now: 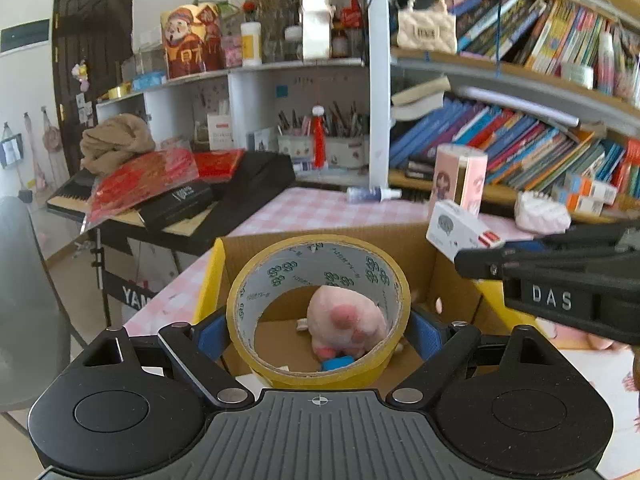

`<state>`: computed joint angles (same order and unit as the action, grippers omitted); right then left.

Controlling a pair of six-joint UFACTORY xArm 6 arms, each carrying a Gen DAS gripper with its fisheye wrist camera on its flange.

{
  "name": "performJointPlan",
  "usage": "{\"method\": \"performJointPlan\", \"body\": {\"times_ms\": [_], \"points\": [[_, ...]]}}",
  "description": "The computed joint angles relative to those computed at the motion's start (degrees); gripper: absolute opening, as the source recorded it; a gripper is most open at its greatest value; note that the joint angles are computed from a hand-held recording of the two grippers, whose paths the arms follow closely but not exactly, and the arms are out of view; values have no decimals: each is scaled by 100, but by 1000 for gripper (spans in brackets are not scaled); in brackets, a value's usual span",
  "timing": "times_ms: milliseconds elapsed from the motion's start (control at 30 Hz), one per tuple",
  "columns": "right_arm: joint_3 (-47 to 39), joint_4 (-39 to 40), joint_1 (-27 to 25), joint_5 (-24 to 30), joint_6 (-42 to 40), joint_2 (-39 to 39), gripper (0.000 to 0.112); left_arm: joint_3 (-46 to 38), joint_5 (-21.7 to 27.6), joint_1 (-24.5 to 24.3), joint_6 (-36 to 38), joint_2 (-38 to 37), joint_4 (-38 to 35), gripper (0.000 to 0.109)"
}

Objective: Organize objects
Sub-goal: 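Lower both grippers into the box and open them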

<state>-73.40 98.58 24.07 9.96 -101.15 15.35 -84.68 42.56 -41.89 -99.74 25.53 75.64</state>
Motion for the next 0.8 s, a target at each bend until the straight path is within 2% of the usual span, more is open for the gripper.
{"method": "performJointPlan", "body": {"times_ms": [400,800], "points": [[-662,-1746,-190,510,1233,806,14,-885,115,61,1240,775,-911,90],[-1114,-3585,-267,1026,2248,1316,14,-1305,286,60,1712,1116,-1330,91]]}}
